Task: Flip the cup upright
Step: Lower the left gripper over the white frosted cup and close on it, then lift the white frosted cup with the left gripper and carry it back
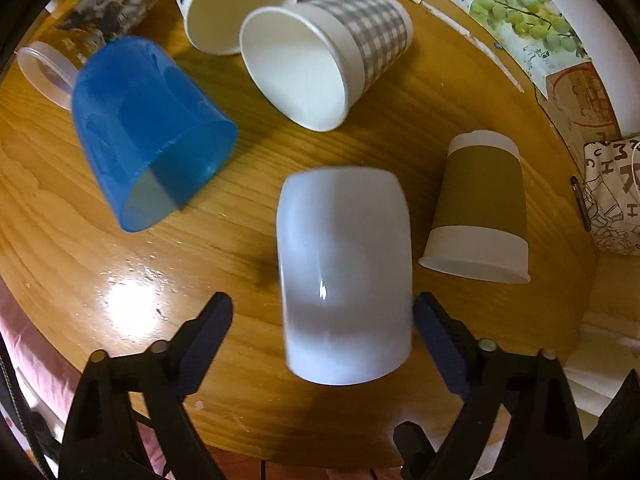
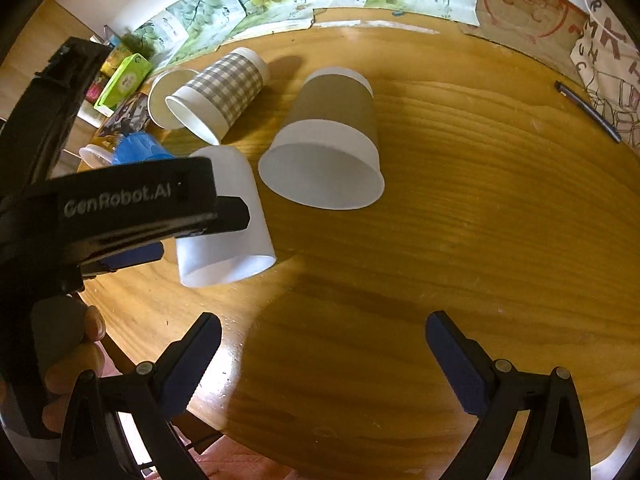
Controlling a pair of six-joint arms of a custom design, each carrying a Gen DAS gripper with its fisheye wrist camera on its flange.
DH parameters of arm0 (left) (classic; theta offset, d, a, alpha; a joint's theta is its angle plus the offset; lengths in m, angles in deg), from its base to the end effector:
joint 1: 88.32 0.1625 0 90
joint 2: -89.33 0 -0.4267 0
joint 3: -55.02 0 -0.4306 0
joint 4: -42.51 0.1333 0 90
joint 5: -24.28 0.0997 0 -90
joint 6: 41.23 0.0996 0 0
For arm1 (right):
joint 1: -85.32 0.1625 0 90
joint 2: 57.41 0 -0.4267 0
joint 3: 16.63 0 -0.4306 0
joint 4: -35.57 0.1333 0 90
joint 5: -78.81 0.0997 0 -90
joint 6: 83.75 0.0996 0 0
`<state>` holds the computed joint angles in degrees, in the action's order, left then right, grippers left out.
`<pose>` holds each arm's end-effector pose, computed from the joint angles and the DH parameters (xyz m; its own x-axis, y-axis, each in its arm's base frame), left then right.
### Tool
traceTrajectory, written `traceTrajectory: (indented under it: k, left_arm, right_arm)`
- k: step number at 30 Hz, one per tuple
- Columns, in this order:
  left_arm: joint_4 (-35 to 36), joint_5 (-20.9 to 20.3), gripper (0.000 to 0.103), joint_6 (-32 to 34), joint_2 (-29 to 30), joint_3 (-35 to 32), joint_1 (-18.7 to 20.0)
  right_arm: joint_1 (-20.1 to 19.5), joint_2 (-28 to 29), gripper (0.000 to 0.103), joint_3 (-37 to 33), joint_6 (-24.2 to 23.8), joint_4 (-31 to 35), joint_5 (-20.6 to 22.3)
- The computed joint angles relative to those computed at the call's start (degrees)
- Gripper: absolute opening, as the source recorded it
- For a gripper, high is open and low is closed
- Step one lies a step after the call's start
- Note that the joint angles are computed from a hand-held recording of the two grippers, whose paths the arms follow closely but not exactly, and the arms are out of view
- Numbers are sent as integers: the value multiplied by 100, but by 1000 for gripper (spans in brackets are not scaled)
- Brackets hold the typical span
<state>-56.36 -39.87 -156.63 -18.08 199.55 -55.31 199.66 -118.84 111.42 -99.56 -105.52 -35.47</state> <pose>-0.1227 -0.2904 0.1836 -0.5312 -0.8054 -0.2628 -0.6034 0.5774 -0.5500 0.2682 -0.3689 0.0278 -0.6473 -0.6972 0.3083 -0.5960 0.7150 0.3656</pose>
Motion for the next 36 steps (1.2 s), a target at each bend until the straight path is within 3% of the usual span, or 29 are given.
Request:
traceTrajectory:
  k: [6, 14, 27, 36]
  left_arm:
    - [-185, -23, 74, 207, 109, -22, 127]
    - [-39, -29, 73, 233, 285, -144, 21]
    - [546, -421, 73, -134, -536, 269, -962]
    - [1303, -1002, 72, -556, -1441, 556, -1991]
  right_arm:
    - [-116, -144, 103, 76, 25, 53, -17]
    - [-111, -237, 103, 188, 107, -11, -19]
    - [-38, -692, 103, 623, 332, -85, 169]
    - [173, -1162, 103, 1246, 347, -571, 623]
